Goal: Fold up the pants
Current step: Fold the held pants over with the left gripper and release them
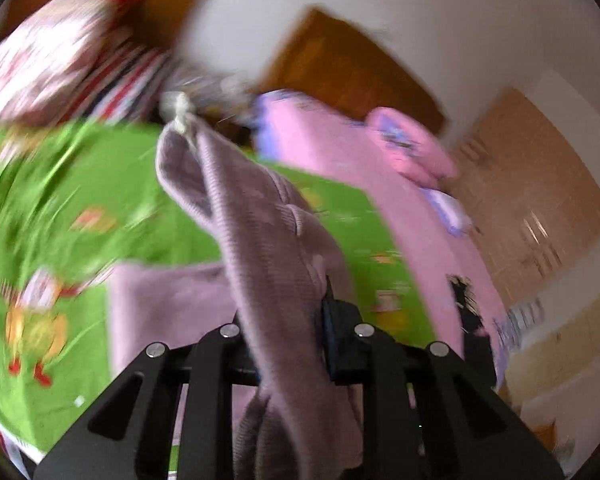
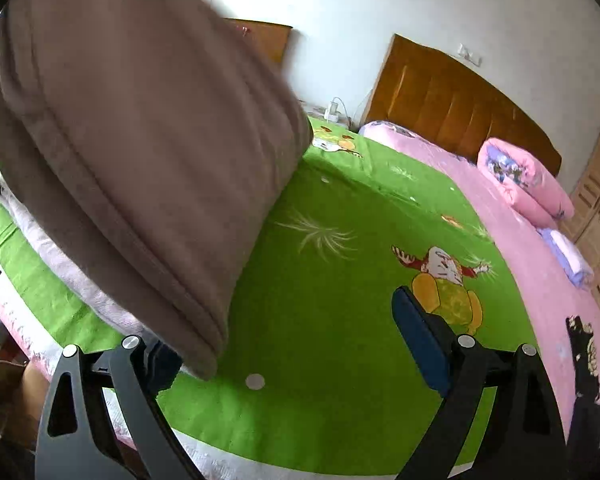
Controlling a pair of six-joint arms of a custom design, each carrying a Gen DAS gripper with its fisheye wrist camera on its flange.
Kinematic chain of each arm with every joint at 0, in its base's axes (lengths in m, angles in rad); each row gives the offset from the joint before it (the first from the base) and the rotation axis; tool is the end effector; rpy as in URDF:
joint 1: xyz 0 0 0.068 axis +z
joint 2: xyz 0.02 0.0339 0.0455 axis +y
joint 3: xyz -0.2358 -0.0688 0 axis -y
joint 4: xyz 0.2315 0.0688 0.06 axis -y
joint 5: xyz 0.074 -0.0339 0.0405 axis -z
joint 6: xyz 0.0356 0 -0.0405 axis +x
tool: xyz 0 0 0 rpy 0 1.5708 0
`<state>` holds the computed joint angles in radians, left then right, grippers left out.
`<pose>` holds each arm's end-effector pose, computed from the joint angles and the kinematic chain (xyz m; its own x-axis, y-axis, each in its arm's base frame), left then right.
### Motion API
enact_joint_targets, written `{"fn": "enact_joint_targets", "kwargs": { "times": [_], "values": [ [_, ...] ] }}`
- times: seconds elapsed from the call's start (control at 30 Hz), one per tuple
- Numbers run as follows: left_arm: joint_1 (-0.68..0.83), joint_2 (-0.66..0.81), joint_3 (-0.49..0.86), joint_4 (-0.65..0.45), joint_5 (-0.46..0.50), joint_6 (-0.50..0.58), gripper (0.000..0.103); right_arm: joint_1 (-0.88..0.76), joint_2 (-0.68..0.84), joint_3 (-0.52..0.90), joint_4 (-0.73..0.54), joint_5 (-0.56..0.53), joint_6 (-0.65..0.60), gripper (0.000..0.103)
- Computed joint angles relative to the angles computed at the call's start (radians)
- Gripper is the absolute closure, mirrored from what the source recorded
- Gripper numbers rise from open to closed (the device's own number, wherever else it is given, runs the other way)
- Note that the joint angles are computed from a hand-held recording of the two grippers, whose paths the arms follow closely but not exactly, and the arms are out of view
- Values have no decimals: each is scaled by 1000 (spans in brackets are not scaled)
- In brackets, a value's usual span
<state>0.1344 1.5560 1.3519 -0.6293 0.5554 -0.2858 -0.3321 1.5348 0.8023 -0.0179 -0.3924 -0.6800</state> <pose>0.3250 0.0250 0.2839 -0.7707 -0.3459 -0.5350 0.0210 0.8255 -0.5640 0.2899 -0.0856 0.1661 -0.5244 -0.4337 -0.7327 -0.3767 0.8899 -0.2571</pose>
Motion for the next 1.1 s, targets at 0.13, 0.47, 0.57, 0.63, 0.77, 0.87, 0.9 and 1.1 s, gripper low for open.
{"fn": "enact_joint_targets", "kwargs": {
  "times": [0.13, 0.47, 0.57, 0.63, 0.77, 0.87, 0.9, 1.1],
  "values": [
    [194, 227, -294, 315, 197, -60, 80, -8, 38, 13, -25, -24, -42, 14],
    [240, 68, -481, 475, 189, -45, 54, -34, 66, 101, -166, -62, -80, 12],
    [175, -209, -560, 400, -222, -57, 22, -130, 104, 278, -524, -221, -326, 12],
    [101, -399, -586, 329, -418, -31, 21, -213, 171, 432, -793, -382, -477, 12],
    [-49, -539, -579, 282, -350, 5, 9, -237, 331, 727, -1150, -607, -555, 11],
    [-258, -387, -538, 311, -497, 6, 9, -149, 376, 777, -1245, -670, -587, 11],
    [-289, -332, -528, 318, -547, -1, 9, -111, 360, 744, -1212, -648, -578, 11],
    [-336, -207, -682, 540, -691, 24, 8, -31, 377, 552, -1052, -470, -651, 12]
  ]
}}
